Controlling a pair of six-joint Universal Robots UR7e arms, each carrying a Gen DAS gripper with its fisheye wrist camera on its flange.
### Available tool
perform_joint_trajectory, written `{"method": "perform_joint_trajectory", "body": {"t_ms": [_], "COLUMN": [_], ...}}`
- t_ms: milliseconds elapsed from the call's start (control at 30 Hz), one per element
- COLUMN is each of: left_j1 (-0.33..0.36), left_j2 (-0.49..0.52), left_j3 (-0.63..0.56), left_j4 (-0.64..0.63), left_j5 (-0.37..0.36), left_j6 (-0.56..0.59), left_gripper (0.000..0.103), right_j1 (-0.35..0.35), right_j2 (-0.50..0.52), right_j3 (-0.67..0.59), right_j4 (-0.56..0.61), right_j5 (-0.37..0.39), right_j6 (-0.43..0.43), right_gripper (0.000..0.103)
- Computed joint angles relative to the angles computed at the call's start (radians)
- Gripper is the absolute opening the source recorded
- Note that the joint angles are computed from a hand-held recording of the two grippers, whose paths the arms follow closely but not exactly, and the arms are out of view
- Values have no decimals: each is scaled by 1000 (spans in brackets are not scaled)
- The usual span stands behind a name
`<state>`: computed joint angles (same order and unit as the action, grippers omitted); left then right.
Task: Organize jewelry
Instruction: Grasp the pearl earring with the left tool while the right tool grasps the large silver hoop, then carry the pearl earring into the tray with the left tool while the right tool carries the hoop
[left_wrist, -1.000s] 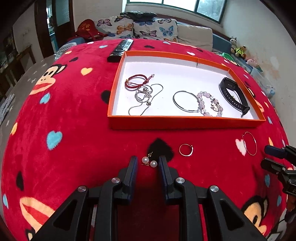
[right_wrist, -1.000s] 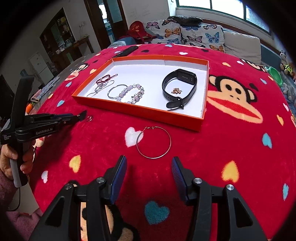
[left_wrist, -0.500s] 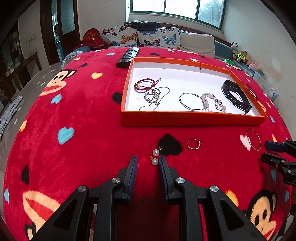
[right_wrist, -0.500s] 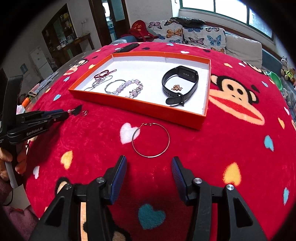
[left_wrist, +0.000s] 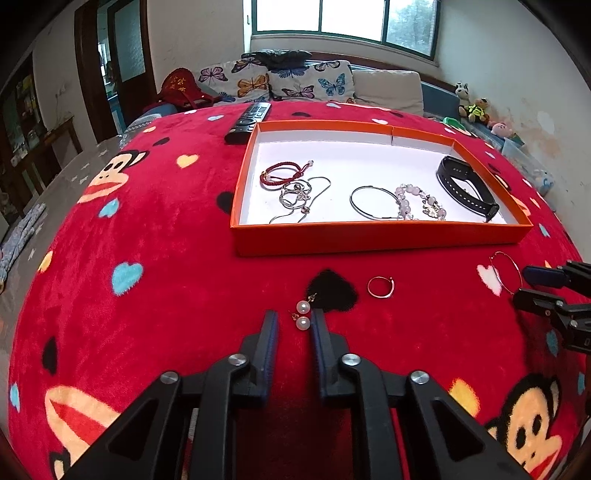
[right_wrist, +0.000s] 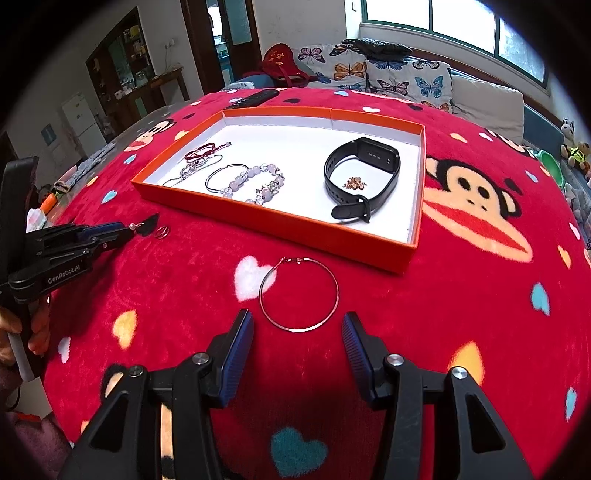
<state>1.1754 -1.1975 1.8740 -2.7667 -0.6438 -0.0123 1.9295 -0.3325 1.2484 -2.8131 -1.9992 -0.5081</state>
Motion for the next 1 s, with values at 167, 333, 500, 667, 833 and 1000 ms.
{"method": "perform_joint_trajectory", "body": {"t_ms": [167,333,500,667,833,1000], "left_j1": [5,10,13,11,3,-8], "left_j2": [-13,-29,-35,-45,-66,-97], "left_j3": [13,22,31,40,52,56], "left_j4": [-21,-26,-42,-47,-40,-30], "left_j5": [-25,-46,-59,-73,-83,-118], "left_j6": [30,46,74,83,79,67], "left_gripper": [7,7,7,7,7,7], "right_j1": [6,17,16,16,18,27], "right_j2": [21,45,43,32,10,-8], "right_j3": [-28,-50,-46,-31,-4,12], "right_j4": [5,-8,-13,-9,-7,-3], "right_j5": [-13,-43,-42,-31,3,22], "right_j6": [-24,-71,-65,-51,-24,-15], "right_gripper": [58,58,52,52,52,52]}}
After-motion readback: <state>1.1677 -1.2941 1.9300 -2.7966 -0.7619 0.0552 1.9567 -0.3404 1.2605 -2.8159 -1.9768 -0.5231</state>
